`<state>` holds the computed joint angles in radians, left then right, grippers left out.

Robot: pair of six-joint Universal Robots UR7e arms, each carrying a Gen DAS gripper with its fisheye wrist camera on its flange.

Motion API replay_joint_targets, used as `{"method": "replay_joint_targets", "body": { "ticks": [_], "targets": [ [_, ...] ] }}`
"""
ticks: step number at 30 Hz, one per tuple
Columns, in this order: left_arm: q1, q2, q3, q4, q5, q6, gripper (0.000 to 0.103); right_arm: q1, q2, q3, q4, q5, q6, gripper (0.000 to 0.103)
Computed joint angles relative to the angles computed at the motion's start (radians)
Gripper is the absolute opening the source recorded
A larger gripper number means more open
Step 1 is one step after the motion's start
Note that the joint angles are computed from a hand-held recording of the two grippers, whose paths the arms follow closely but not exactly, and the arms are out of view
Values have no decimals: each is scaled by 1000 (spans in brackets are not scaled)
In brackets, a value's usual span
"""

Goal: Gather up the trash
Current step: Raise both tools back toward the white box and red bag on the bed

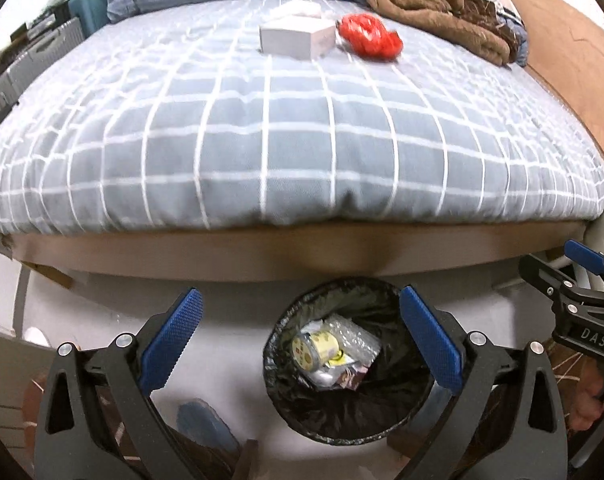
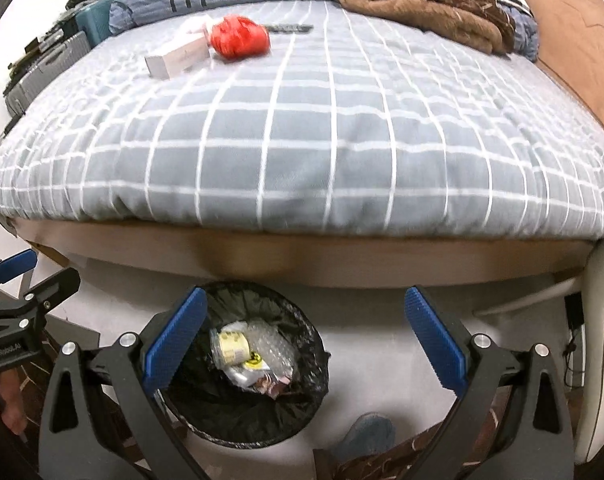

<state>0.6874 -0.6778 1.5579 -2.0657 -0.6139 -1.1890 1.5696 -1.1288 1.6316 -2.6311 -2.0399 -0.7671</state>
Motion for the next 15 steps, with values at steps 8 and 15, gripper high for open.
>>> {"method": "replay_joint_targets", "body": {
  "ticks": [8,15],
  "targets": [
    [10,-26,-54,59,66,6,97,45,50,-103,29,22,0,95],
    [34,-22,-114,57,84,66,96,80,116,-215,73,36,-13,95]
  ]
}}
